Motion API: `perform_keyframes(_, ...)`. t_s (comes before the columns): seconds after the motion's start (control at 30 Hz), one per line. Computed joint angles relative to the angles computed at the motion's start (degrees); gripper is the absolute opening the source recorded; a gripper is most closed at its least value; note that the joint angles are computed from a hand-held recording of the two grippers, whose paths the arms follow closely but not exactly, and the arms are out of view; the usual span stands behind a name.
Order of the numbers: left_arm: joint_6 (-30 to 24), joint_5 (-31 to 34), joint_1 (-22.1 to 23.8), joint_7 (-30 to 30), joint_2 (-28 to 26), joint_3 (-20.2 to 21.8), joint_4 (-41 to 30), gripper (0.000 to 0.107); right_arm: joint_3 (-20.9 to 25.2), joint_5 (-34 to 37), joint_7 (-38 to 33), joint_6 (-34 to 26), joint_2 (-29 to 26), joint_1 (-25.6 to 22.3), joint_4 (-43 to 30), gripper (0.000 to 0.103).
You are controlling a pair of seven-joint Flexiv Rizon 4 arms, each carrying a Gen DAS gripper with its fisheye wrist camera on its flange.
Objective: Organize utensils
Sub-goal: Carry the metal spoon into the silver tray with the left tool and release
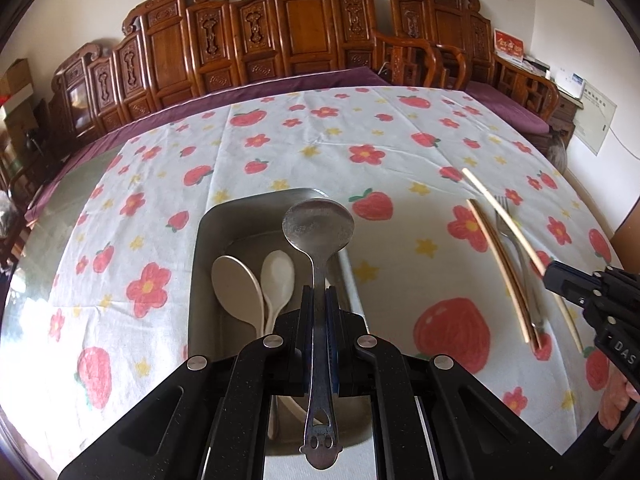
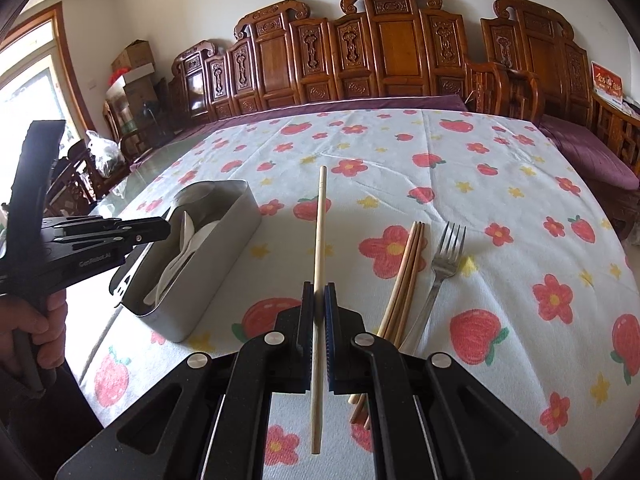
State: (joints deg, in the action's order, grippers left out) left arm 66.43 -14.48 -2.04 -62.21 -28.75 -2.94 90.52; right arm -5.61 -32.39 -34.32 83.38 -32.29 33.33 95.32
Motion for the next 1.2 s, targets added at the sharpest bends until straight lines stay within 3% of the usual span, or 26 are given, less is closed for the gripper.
perform_keyframes(0.4,-3.75,2.62,-0.53,-3.73,-5.1,1.77,-5.59,0.005,1.85,1.6,-2.82,-0.5,-1.39,-0.99,-2.45,0.006)
perform_keyframes(0.8,-5.92,4.83,-0.79,-5.19,-6.59,2.24,-7.5,0.006,2.54,3.14,-5.05,-0.53,-1.78,-0.81,-3.45,0.006)
perform_keyframes(1.2,1.98,-2.09,3.78,3.3,-0.92,-2.74,1.65,0.006,4.67,4.49,-7.58,-1.68,-2.0,-0.34,-4.39,0.006)
